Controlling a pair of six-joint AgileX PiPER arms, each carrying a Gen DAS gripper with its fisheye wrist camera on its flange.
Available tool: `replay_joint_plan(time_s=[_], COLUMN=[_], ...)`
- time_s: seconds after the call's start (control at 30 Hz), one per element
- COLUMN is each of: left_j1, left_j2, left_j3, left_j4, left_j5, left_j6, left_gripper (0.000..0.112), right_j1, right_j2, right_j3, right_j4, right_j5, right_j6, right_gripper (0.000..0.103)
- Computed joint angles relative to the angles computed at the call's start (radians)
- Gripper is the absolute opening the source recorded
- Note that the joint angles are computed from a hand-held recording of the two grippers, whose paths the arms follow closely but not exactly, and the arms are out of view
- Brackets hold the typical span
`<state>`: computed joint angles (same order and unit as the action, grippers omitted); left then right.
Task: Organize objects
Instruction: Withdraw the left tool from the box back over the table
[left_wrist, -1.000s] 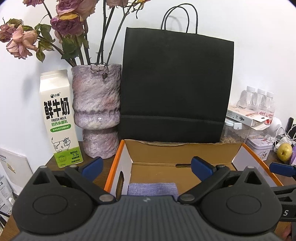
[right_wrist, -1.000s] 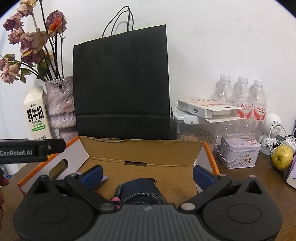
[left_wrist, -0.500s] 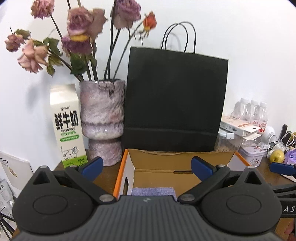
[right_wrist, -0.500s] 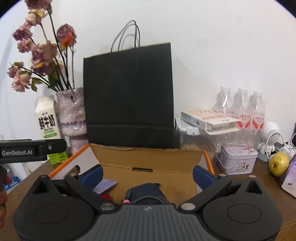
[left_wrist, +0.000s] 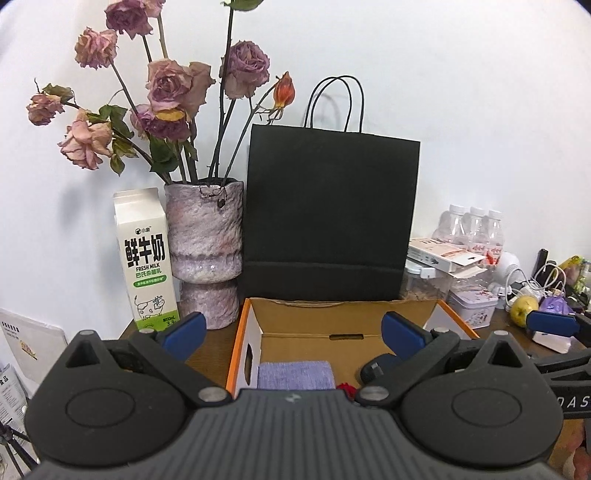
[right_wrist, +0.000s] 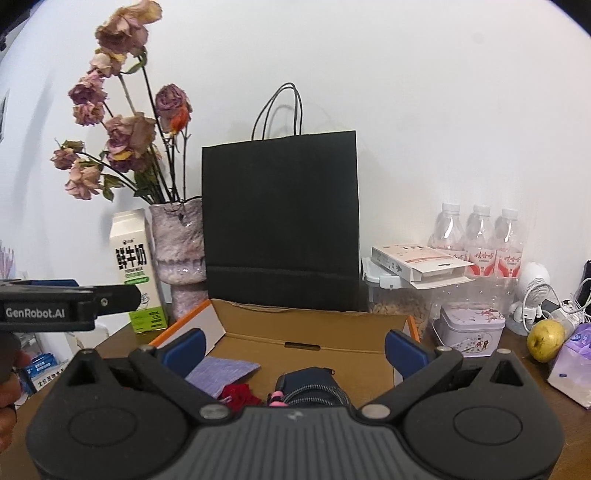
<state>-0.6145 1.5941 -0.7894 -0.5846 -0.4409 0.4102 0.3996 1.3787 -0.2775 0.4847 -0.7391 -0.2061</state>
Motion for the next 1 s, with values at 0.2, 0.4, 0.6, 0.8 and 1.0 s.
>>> replay_joint_plan(time_s=[0.2, 0.4, 0.6, 0.8, 1.0], left_j1=[-0.024, -0.057, -0.116, -0.184, -0.257], left_j2=[-0.079, -0.170, -0.257, -0.332, -0.406], left_j3=[0.085, 0.179, 0.254, 0.313, 0.368], left_j4=[-0.032, -0.064, -0.176, -0.323, -0.483], left_j5=[-0.009, -0.024, -0.037, -0.051, -0.074], left_j6=[0.014, 0.020, 0.108, 0.222, 0.351], left_gripper=[0.103, 0.103, 0.103, 0.103, 0.103], right_j1=[0.089, 0.232, 0.432, 0.677, 0.965], right_j2=[-0.080, -0.153, -0.227, -0.298, -0.301], right_j3=[0.068, 0.120, 0.163, 0.191, 0.206], right_j4=[0.137, 0.337, 0.581, 0.843, 1.099], right_j5=[-0.012, -0.037, -0.105, -0.224, -0.387], right_j6=[-0.080, -0.197, -0.324, -0.437, -0.466], right_gripper=[0.103, 0.103, 0.103, 0.103, 0.103])
